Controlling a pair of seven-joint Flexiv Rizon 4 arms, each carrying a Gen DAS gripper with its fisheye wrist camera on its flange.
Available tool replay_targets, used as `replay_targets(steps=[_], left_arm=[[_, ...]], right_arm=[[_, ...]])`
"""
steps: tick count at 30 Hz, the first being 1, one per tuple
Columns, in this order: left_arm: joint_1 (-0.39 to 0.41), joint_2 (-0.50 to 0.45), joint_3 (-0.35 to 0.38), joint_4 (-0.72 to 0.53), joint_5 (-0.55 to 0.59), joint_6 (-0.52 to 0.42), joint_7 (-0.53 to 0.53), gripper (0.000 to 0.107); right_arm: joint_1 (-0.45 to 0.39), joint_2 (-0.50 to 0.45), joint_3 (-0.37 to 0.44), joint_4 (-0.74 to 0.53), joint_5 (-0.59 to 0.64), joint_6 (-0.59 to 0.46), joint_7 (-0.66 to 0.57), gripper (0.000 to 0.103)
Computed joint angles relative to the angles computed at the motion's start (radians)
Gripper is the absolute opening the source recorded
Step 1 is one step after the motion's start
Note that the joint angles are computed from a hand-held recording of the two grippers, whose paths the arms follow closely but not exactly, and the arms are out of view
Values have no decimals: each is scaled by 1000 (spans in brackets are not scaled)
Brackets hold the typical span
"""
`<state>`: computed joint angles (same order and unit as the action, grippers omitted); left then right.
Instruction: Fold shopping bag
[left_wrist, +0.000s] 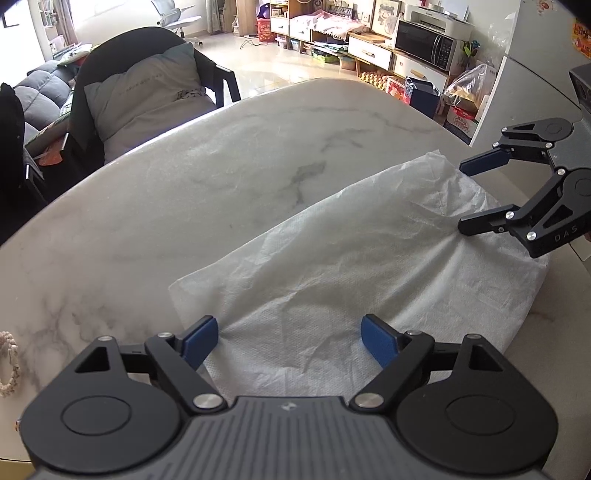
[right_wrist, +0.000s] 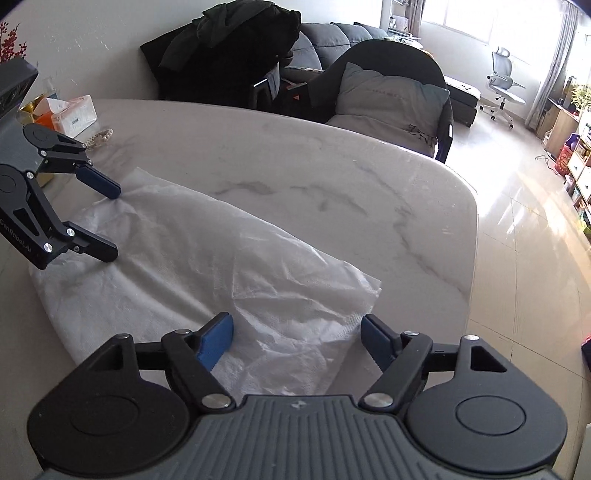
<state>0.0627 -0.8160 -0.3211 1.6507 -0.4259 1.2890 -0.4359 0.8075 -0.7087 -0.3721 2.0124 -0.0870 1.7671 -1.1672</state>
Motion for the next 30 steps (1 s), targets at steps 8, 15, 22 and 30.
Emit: replay_targets(steps=[8,15,22,30], left_arm=[[-12,34,21,11,17,7,-28,74],[97,68,-145,120,-32,57,129,74],[49,69,-78,148,-24,47,128,76],[91,68,-102,158,-68,35,142,83]], right_arm=[[137,0,-148,24,20,-6,46,69],[-20,37,93,-37,-14,9,1,36],[-60,25,166,-47,-95,-36,-15,34],[55,45,24,79,-15,60,-93,48]])
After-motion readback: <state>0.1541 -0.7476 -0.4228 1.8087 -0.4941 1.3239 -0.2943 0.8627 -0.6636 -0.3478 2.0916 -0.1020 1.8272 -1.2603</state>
